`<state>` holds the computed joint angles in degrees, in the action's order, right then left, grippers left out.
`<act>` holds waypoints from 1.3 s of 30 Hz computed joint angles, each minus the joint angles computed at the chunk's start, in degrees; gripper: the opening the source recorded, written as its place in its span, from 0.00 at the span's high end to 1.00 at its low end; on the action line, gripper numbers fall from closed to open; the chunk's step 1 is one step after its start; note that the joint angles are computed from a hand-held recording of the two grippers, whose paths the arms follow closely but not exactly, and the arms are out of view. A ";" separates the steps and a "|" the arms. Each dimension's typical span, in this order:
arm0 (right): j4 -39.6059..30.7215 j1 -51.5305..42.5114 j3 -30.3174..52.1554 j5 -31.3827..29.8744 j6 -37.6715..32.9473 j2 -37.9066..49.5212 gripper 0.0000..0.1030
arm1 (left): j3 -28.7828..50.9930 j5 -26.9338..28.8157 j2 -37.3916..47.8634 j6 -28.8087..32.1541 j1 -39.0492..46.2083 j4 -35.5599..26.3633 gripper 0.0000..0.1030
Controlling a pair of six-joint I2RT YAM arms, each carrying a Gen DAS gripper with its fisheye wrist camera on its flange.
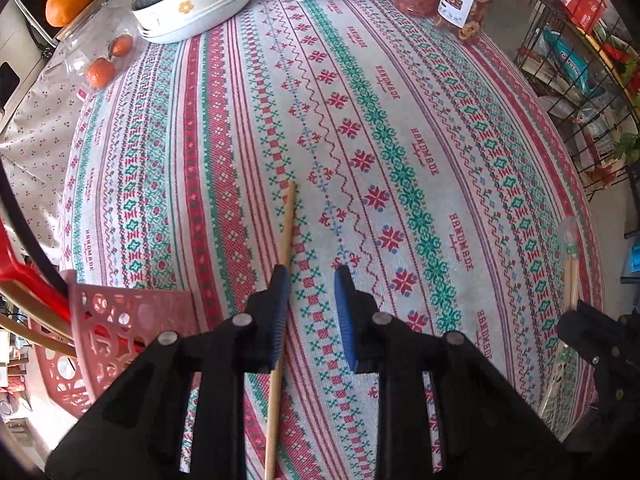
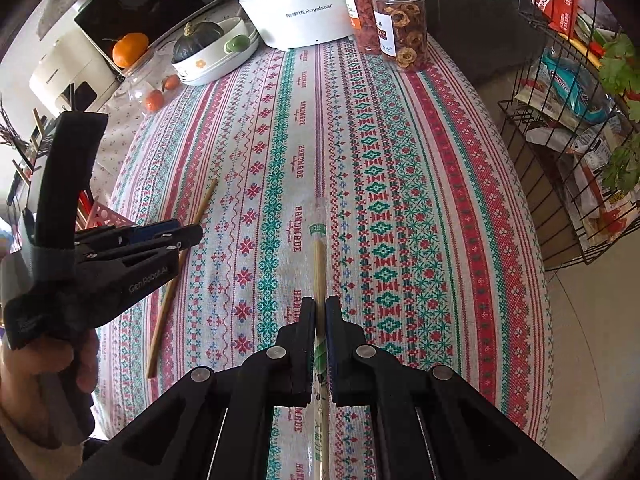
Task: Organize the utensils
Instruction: 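Grasp the plastic-wrapped chopsticks with the right tool while the left tool grasps a bamboo chopstick, then lower the bamboo chopstick into the pink basket with the left tool while the right tool carries the wrapped chopsticks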
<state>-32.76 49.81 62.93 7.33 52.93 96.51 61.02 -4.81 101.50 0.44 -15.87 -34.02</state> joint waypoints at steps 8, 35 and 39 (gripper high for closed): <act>1.72 -1.57 0.76 -2.04 -1.78 0.15 0.95 | 4.19 -3.17 6.78 -0.77 0.20 1.12 0.73; -1.56 8.98 10.62 11.01 2.36 -1.39 0.95 | -20.24 25.68 -51.51 14.75 22.83 -4.08 0.93; -0.60 12.82 16.53 18.06 0.47 0.95 0.95 | -18.30 35.91 -55.21 14.86 34.90 -0.27 0.93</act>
